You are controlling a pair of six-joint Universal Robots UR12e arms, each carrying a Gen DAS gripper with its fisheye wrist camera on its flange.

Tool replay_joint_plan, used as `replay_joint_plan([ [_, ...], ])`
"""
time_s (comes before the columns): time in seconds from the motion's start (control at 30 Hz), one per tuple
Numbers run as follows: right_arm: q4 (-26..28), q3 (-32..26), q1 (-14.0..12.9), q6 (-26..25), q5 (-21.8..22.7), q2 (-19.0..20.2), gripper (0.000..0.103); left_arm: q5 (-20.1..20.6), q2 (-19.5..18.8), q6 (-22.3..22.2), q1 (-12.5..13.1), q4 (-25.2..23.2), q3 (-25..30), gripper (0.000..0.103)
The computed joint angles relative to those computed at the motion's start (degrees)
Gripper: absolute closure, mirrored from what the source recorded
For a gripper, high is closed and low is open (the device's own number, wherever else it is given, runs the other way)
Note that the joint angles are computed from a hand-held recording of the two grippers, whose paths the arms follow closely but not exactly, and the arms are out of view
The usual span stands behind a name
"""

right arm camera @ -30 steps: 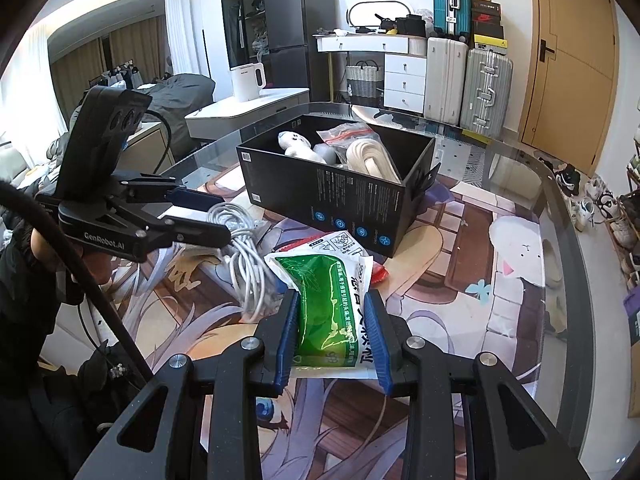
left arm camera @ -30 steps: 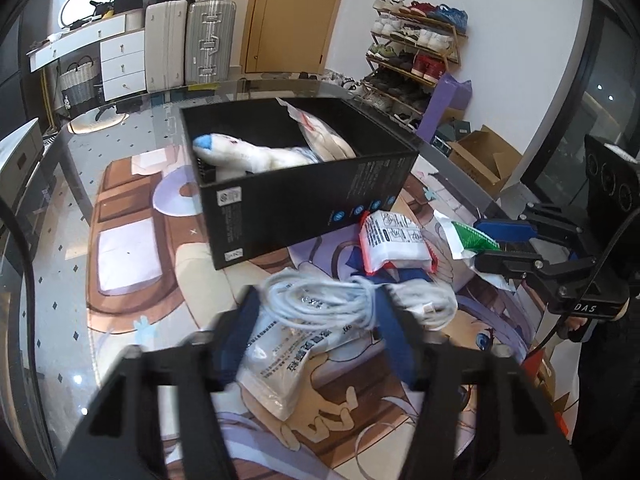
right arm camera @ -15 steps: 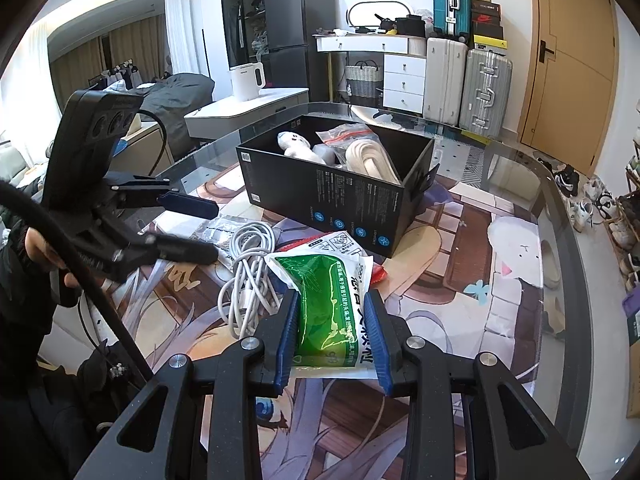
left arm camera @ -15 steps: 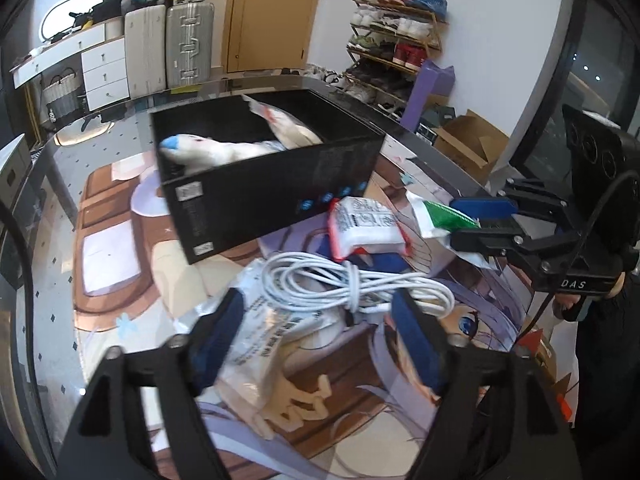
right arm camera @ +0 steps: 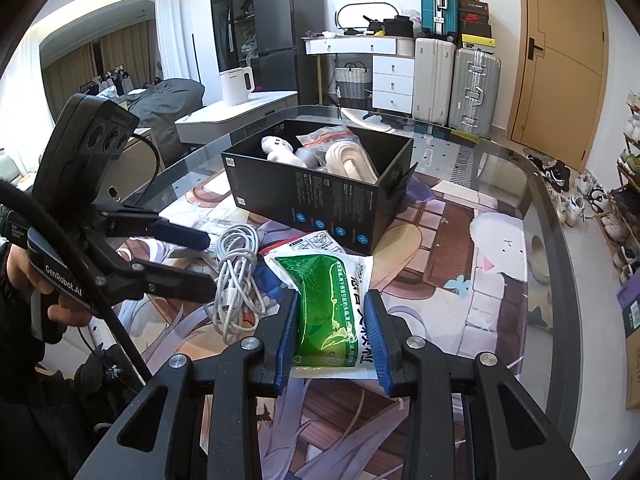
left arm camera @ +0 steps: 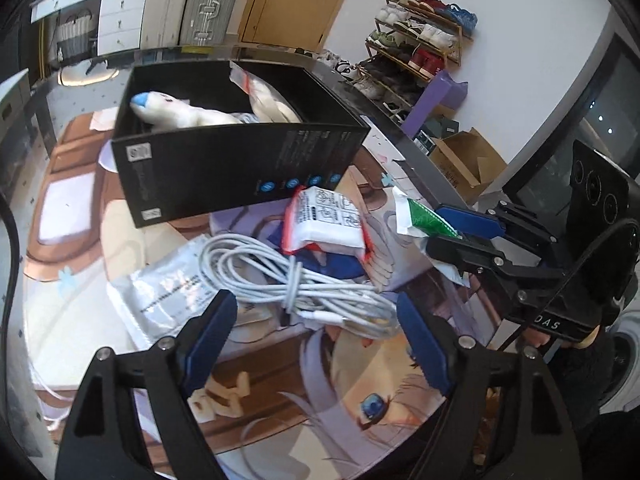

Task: Organize soft objects
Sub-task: 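Lift the cable bundle off the table with the left tool while the right tool holds the green packet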

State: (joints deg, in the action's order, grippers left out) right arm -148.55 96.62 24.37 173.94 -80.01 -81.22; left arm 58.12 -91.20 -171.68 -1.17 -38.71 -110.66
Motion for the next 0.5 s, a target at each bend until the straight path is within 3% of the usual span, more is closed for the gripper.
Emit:
replay_joint_plan([
  [0.17, 0.2, -0.1, 0.0, -0.1, 0.1, 0.1, 0.07, 1.0, -1.4, -2.5, -1.0, 1.8, 0.6, 0.022],
  [0.3, 0.5, -0.1, 0.2, -0.4, 0.3, 0.2, 0.07, 5.7, -2.3, -3.0, -2.5, 3.5, 1.2, 0.028],
  [0.4, 0.6, -0.2, 0.2, -0.5, 0.5, 0.3, 0.07, 6.7, -2.3, -2.4, -2.8, 4.1, 1.0, 0.051],
  [0.43, 0.6, -0.2, 0.2, -0.6, 0.5, 0.3, 0.07, 7.0, -2.4, -2.2, -2.8, 3.6, 1.2, 0.068],
  [0.5, 0.6, -0.2, 0.3, -0.6, 0.6, 0.3, 0.07, 7.1, -2.4, -1.6, -2.7, 4.0, 0.8, 0.073],
])
